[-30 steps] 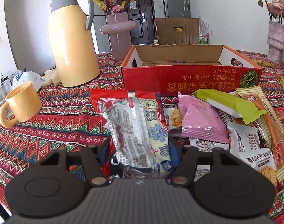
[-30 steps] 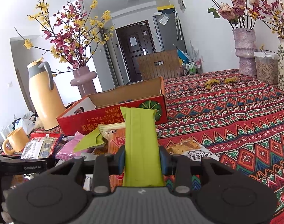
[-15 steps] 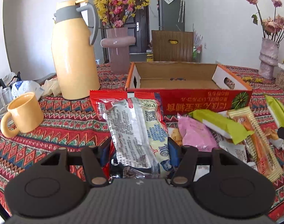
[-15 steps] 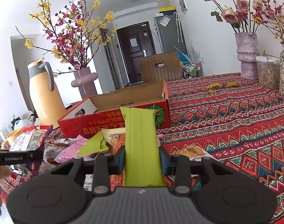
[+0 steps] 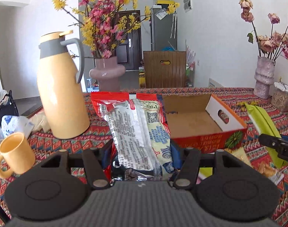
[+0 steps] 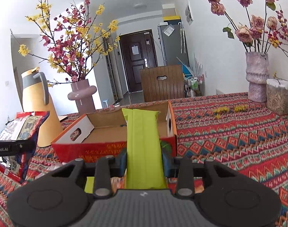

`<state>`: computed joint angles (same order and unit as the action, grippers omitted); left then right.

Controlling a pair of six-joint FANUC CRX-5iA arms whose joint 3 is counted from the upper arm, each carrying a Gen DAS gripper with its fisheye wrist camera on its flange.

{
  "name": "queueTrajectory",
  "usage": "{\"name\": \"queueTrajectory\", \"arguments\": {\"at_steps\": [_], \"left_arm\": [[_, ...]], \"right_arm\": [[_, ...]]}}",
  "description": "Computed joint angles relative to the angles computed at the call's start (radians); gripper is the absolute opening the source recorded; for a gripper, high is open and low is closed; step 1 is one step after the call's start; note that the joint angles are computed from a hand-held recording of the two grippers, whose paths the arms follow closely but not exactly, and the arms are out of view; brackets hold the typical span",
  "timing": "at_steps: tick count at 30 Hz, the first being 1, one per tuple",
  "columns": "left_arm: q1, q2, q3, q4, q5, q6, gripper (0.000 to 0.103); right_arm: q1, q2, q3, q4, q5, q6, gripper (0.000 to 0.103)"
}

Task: Organize snacks
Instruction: 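Carry both held packets over the open red box, then open both tools to drop the packets into the red box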

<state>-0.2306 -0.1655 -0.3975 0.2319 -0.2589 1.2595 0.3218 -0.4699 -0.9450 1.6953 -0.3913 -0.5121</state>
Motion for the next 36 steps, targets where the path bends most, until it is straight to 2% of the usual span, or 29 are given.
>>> {"name": "queueTrajectory", "arguments": {"at_steps": [4, 9, 15, 22, 27, 31, 36], "left_arm": [[-0.014, 0.057, 0.069, -0.004, -0.001, 0.018, 0.060], [-0.023, 0.136, 0.173, -0.044, -0.031, 0.080, 0.060], [-0.037, 0.235, 0.302, -0.115, -0.074, 0.159, 0.060], [-0.039, 0.349, 0.430, -0.177, -0.145, 0.245, 0.060], [-0.035, 0.408, 0.467, -0.174, -0.159, 0.253, 0.060], [-0.031, 0.425, 0.461, -0.179, -0.143, 0.267, 0.060], [-0.022, 0.430, 0.444, -0.136, -0.132, 0.233, 0.060]], "right_arm": [[-0.054, 0.071, 0.065, 0.016, 0.040, 0.002, 0.036], [-0.076, 0.162, 0.152, -0.041, 0.057, 0.063, 0.036], [-0.081, 0.263, 0.251, -0.111, 0.062, 0.138, 0.036], [-0.064, 0.385, 0.359, -0.249, 0.053, 0.258, 0.036], [-0.071, 0.456, 0.404, -0.288, 0.054, 0.292, 0.036], [-0.100, 0.467, 0.388, -0.203, 0.076, 0.220, 0.036], [-0.108, 0.462, 0.376, -0.186, 0.096, 0.213, 0.036]]}}
